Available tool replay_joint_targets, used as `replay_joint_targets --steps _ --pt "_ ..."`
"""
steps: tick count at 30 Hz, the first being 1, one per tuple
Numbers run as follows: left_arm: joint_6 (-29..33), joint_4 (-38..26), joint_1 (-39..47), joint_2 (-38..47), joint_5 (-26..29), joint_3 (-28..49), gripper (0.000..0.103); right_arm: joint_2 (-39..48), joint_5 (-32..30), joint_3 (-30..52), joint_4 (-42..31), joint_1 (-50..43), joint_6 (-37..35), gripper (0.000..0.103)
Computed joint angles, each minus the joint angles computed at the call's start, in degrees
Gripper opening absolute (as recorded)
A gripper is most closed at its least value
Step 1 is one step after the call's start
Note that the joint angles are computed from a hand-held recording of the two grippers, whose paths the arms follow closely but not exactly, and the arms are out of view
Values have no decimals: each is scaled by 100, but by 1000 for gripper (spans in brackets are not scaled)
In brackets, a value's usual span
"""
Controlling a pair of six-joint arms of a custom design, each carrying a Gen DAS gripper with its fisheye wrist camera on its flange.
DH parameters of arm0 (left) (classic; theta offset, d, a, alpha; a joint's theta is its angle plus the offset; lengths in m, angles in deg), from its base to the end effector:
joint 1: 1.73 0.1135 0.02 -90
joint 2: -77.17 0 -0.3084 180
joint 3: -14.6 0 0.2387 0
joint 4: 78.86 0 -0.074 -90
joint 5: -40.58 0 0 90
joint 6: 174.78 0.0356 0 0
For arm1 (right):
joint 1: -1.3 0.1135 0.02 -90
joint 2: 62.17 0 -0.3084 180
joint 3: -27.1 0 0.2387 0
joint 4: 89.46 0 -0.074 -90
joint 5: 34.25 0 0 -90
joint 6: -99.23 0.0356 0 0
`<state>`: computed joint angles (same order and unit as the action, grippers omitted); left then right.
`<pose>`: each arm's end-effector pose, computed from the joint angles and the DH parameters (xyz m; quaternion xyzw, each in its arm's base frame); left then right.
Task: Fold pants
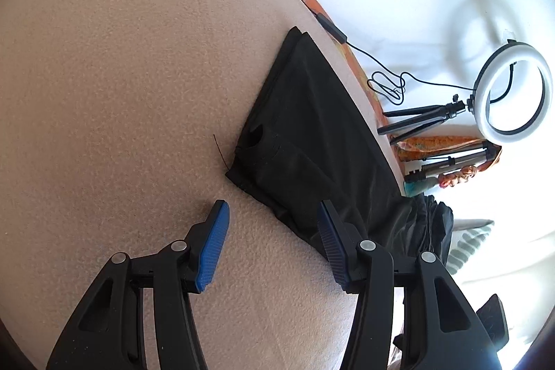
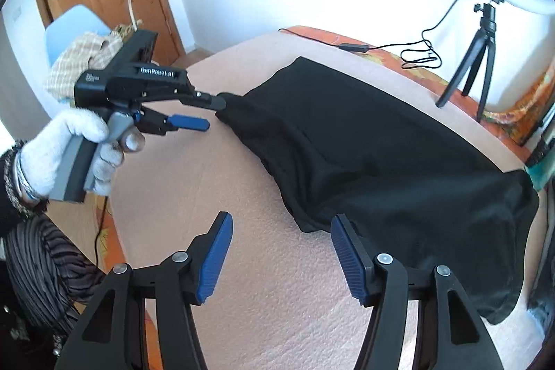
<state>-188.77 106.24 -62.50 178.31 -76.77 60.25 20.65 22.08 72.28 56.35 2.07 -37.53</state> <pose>0.1521 -0.2382 0.1380 -0.4112 0.8204 -0.2968 0.2641 0.2025 0.0225 0.1752 -0.4227 0.8466 0.2042 0.2508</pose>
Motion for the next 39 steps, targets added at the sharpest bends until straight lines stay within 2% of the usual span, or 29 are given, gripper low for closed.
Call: replay_joint_targets --steps 2,5,6,10,13,18,21,23,26,28,31,33,39 --pt "-125 -1 11 57 -102 46 51 -25 -301 134 -400 -362 -77 71" --pt "-414 261 37 206 -287 14 51 94 -556 253 -452 -654 36 79" --pt "-515 427 43 289 -339 -11 51 61 -618 265 -515 -757 34 79" --pt "-641 381 58 501 -693 215 56 95 -772 375 -608 -945 90 79" --pt "-786 683 43 714 -1061 231 57 122 -860 379 -674 -1076 11 79" --pt "-561 686 98 909 -1346 394 57 213 -845 352 -523 -1084 95 79" --pt "-432 751 191 1008 -1421 400 46 315 -879 388 -500 -1120 154 79" --pt "-191 915 295 1065 -1281 337 27 426 -905 473 -515 -1130 274 79" --pt "286 1004 442 1076 -1067 279 16 661 -884 693 -567 -1110 426 79" --pt "529 1025 485 1024 -959 244 16 782 -878 888 -584 -1070 574 79" --pt "865 719 452 927 -997 388 15 1053 -818 1350 -629 -839 1030 84" --pt "1072 743 429 899 -1003 435 11 1352 -817 1806 -785 -571 1369 85" --pt "1679 474 259 807 -1204 770 10 2345 -747 3325 -1142 610 2529 84"
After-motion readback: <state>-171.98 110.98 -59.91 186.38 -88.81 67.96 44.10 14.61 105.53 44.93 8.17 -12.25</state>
